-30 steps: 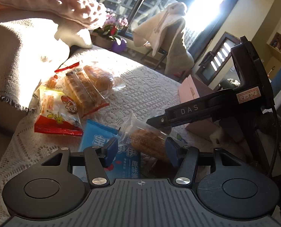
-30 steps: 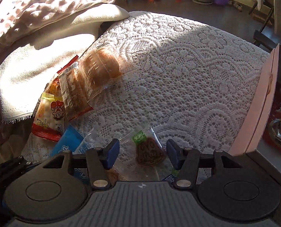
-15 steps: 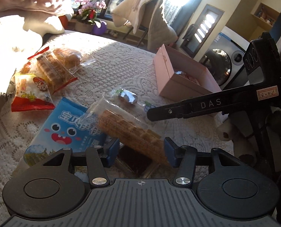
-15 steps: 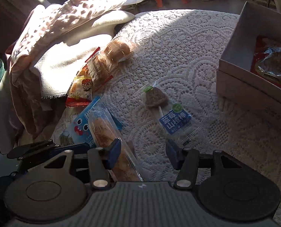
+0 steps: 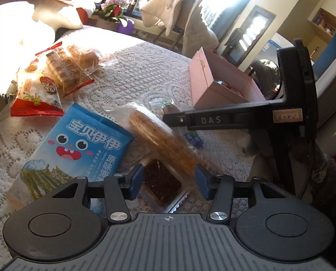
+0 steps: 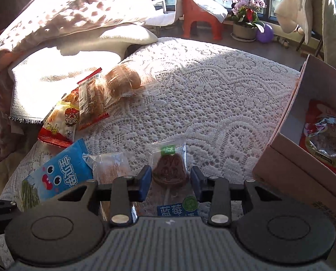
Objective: Organize snacks
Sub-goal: 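Grasp the brown jelly packet with the left tool while the right tool reaches the blueberry stick packet, then close the right tool on the blueberry hawthorn stick packet while the left tool holds the jelly packet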
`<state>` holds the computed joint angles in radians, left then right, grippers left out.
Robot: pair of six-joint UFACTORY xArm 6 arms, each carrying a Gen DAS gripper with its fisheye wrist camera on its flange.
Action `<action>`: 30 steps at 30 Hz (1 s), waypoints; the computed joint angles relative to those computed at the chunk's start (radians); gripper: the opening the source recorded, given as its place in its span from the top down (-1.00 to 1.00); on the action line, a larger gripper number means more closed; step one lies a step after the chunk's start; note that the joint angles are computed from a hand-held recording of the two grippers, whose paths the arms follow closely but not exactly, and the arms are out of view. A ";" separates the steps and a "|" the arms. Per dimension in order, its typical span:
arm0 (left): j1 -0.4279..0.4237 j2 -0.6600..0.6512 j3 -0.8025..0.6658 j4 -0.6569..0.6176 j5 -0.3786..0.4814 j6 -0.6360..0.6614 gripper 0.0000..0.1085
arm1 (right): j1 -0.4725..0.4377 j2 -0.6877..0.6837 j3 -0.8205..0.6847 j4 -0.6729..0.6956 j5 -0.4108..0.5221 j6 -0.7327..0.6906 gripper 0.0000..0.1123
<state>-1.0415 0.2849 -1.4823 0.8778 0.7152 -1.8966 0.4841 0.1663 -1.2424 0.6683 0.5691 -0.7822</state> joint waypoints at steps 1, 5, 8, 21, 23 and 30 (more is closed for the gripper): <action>0.006 0.006 -0.006 0.015 -0.007 -0.013 0.00 | -0.014 -0.031 0.037 0.007 -0.004 -0.016 0.37; 0.030 0.075 -0.089 0.004 0.002 0.024 0.00 | -0.086 -0.133 0.164 0.061 -0.001 -0.070 0.37; 0.045 0.147 -0.175 -0.065 -0.015 0.142 -0.01 | -0.124 -0.191 0.253 0.112 -0.088 -0.081 0.37; -0.001 0.067 -0.149 -0.247 0.155 0.276 -0.01 | -0.078 -0.225 0.389 0.717 -0.355 -0.639 -0.14; -0.001 0.041 -0.114 -0.279 0.156 0.244 -0.01 | -0.041 -0.227 0.396 0.734 -0.416 -0.690 -0.20; 0.003 0.154 -0.240 -0.316 0.188 0.345 -0.03 | -0.052 -0.221 0.391 0.704 -0.406 -0.626 -0.32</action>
